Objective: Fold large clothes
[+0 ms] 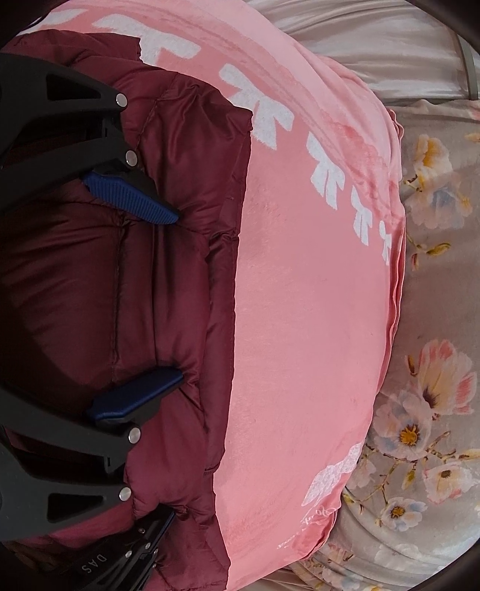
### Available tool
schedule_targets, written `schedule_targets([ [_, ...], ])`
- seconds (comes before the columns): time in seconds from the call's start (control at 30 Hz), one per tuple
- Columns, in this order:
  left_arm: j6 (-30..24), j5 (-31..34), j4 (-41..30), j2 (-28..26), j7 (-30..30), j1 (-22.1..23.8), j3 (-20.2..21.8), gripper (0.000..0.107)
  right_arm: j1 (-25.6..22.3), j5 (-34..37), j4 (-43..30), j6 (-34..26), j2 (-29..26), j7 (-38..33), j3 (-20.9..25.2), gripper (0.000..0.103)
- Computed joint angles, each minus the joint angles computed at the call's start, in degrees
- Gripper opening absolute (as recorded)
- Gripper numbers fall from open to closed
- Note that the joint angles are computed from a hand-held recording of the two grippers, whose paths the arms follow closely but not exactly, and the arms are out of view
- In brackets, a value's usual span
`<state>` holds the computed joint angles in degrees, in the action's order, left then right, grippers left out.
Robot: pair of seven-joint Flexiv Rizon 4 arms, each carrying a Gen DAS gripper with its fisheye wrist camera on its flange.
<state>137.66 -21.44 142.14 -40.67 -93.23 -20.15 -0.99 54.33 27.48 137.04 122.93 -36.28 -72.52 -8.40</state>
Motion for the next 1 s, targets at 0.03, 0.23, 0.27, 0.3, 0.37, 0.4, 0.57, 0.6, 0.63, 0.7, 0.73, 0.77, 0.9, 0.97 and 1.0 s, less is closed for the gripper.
schedule_targets([
  [0.03,0.0,-0.5,-0.1,-0.1,0.2,-0.4,0.2,0.079,-1.0,-0.5,0.0,0.4,0.0,0.3,0.8,0.0],
  [0.23,-0.5,0.3,0.3,0.7,0.2,0.4,-0.2,0.079,-4.1,0.1,2.2,4.6,2.6,1.2,4.1,0.001],
  [0.27,-1.0,1.8,1.1,1.9,-0.4,1.7,-0.7,0.079,-2.2,2.9,3.6,5.9,4.4,0.2,3.0,0.003],
  [0.3,-1.1,3.2,2.1,3.2,-1.3,2.9,-1.1,0.079,0.1,5.7,4.4,5.8,5.9,-1.4,1.1,0.004],
  [0.37,-0.5,5.6,4.2,6.1,-3.5,5.1,-1.4,0.079,7.1,12.9,5.7,3.2,9.0,-5.9,-5.7,0.005],
  [0.4,-0.1,6.4,5.2,7.8,-4.5,5.9,-1.2,0.079,10.8,16.7,6.3,1.9,10.1,-8.2,-9.9,0.005],
  [0.57,0.7,2.1,7.2,11.4,-4.3,5.4,2.2,0.082,6.2,19.0,9.7,2.5,10.9,-5.7,-9.3,0.007],
  [0.6,0.3,-0.4,7.0,10.9,-3.3,4.5,2.9,0.082,2.4,17.8,10.1,3.6,10.3,-3.9,-6.4,0.008],
  [0.63,0.3,-1.9,6.8,10.0,-2.8,4.0,3.3,0.082,-0.5,16.9,10.4,4.7,9.5,-2.3,-4.0,0.008],
  [0.7,-0.5,-1.6,6.3,8.2,-3.1,5.7,3.1,0.081,-5.5,14.8,10.6,6.7,7.6,0.2,0.0,0.008],
  [0.73,-0.4,-1.0,6.2,7.5,-3.8,6.5,2.8,0.081,-6.9,14.1,10.6,7.6,6.7,0.9,1.1,0.008],
  [0.77,-0.4,-0.5,6.0,6.6,-4.4,7.2,2.7,0.081,-7.6,13.8,10.5,8.1,6.0,1.3,1.7,0.008],
  [0.9,0.9,2.4,5.8,4.2,-7.6,9.7,2.0,0.083,-9.1,12.4,10.0,8.5,3.9,1.9,2.4,0.007],
  [0.97,1.3,4.6,5.5,3.1,-9.1,11.3,1.5,0.083,-10.2,11.6,10.0,8.9,3.1,3.0,3.5,0.006],
  [1.0,1.4,5.3,5.5,2.8,-9.6,11.8,1.4,0.083,-11.0,11.0,10.0,9.2,2.7,3.6,4.0,0.005],
])
